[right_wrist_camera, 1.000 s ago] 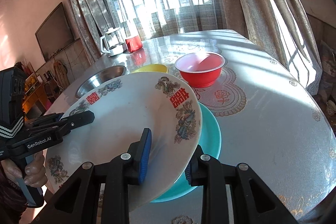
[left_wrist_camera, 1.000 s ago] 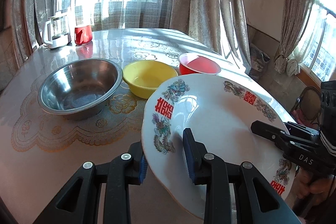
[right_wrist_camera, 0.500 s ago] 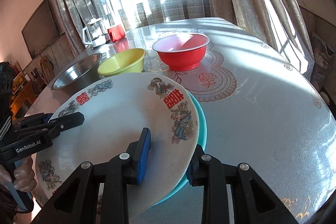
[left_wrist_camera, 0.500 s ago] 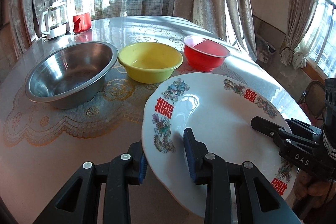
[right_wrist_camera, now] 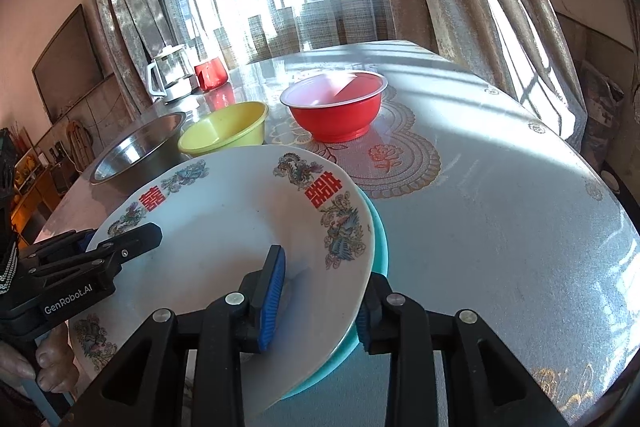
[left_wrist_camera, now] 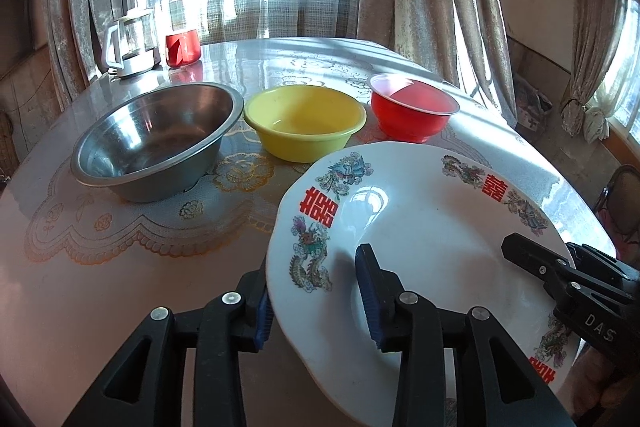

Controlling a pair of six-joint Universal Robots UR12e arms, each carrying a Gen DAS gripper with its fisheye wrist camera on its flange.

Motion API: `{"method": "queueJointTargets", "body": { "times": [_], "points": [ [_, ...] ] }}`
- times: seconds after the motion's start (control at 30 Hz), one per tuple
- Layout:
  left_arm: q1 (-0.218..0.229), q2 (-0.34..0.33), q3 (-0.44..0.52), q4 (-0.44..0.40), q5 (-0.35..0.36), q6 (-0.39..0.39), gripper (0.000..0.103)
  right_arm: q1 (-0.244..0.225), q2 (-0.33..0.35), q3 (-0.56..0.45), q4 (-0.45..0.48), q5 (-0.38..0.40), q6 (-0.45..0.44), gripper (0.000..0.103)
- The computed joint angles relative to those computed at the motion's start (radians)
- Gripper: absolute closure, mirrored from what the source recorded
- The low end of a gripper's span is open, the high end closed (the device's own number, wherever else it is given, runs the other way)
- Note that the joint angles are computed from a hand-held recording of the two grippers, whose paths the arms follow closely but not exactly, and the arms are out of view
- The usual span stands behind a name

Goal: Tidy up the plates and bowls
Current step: 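Lower the large plate onto the rose plate and open the right gripper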

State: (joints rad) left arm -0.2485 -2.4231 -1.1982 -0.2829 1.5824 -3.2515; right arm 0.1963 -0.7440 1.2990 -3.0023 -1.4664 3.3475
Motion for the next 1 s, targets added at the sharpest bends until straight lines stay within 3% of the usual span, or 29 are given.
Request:
{"method": "queueJointTargets", "body": {
  "times": [0.27,0.67,1.0],
  "points": [
    [-0.005,0.005,-0.012,0.016,0.025,-0.005,0.064,0.006,-0.024,0.051,-0.064,-0.017,0.023,0.07],
    [0.002,0.043,-0.09,0.092,0.008,-0.048,0.062,0.008,-0.024,0.054,-0.068,-0.034,0.039,0.07],
    [-0.008,0.041,-0.098,0.129,0.049,-0.042,0.062,0.016,-0.023,0.065,-0.101,-0.064,0.031,0.07]
  ]
}}
